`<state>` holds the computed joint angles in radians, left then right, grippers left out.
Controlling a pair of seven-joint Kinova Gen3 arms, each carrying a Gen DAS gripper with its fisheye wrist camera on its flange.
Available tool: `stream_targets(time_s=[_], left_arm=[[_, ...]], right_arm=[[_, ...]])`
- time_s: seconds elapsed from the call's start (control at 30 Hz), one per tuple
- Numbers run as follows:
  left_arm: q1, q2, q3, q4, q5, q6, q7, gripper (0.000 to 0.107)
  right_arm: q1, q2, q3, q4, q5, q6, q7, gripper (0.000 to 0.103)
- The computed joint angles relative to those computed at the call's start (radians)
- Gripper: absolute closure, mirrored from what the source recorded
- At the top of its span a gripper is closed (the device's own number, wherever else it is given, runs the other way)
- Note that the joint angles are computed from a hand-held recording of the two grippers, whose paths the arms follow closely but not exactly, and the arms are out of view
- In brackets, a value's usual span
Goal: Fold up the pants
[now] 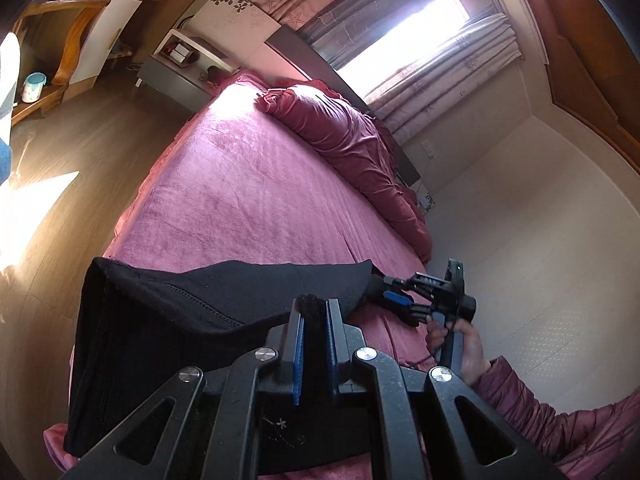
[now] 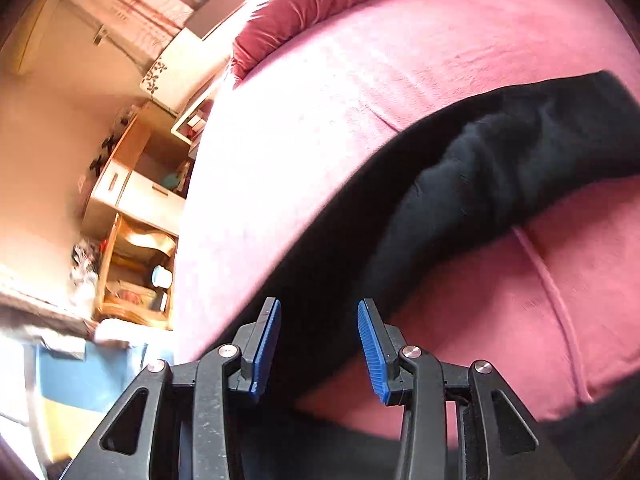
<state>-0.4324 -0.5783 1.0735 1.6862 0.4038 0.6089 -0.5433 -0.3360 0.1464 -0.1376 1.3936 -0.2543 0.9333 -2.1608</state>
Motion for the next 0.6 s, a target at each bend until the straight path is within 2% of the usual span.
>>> stream_targets(time_s=[0.13, 0.2, 0.27, 0.3, 0.37, 0.5, 0.6], left_arm=[[0.013, -0.008, -0.005, -0.001, 0.003, 0.016, -0.001, 0.099], [0.020, -0.003, -0.008, -0.002, 0.002, 0.021, -0.008, 0.099], [0.028, 0.008, -0.014, -0.004, -0.002, 0.025, -0.017, 0.099], [0.030, 0.011, -0.019, -0.001, -0.002, 0.026, -0.016, 0.099], [0.025, 0.023, -0.029, 0.000, -0.011, 0.030, -0.013, 0.099], [-0.068, 0.050, -0.036, -0.061, -0.076, 0.112, -0.009, 0.099], [-0.174, 0.095, -0.014, -0.137, -0.140, 0.159, -0.028, 0.099]], right_arm=[[-0.014, 0.096, 0.029, -0.097, 0.020, 0.026, -0.096, 0.063], [-0.011, 0.146, 0.031, -0.153, 0.044, 0.055, -0.125, 0.069], [-0.010, 0.183, 0.038, -0.190, 0.065, 0.081, -0.138, 0.088], [-0.012, 0.195, 0.039, -0.205, 0.077, 0.098, -0.137, 0.092], [-0.025, 0.198, 0.035, -0.218, 0.104, 0.111, -0.122, 0.094], [-0.039, 0.145, 0.027, -0.228, 0.124, 0.093, -0.101, 0.094], [-0.043, 0.096, 0.019, -0.236, 0.126, 0.078, -0.089, 0.094]])
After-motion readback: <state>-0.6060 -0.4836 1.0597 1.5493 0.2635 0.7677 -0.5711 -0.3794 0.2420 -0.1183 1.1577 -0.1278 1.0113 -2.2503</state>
